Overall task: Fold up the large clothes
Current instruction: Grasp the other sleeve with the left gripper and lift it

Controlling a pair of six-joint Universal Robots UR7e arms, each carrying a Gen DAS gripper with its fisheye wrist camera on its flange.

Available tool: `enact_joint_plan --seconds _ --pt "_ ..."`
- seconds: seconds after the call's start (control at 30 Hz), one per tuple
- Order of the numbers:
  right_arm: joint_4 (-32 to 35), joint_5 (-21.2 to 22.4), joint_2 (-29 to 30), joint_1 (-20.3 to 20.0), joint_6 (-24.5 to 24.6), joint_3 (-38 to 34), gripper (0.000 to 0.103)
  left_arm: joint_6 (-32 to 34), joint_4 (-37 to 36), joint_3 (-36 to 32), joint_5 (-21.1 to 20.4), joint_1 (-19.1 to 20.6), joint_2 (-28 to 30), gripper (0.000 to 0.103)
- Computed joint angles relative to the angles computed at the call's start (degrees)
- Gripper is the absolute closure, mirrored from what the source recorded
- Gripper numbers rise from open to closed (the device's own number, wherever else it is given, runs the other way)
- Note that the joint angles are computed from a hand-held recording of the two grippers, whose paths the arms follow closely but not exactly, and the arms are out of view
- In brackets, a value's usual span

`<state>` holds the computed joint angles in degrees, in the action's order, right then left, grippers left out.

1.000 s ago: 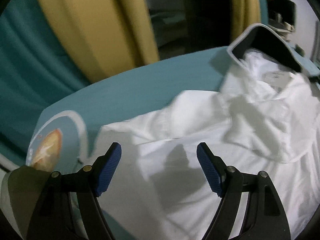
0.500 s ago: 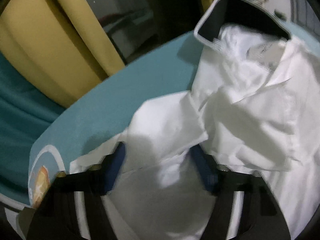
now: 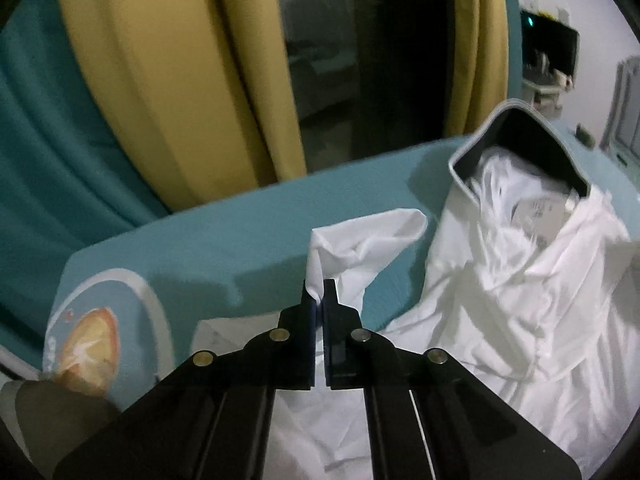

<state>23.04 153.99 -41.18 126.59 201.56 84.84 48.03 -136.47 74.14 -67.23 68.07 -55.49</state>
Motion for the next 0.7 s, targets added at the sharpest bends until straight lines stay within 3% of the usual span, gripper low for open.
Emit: enact_joint_plan --seconds 0.3,0.7 --pt "-5.7 0.3 -2.8 1.8 -3.5 3.6 0.043 -2.2 -2.0 1.4 -4.0 -3.4 -5.1 0.100" --pt "-14.5 -0.6 -8.3 2.8 -6.4 11.5 0.043 -3.5 -5.4 7.2 -9.7 -11.3 -12.1 0.100"
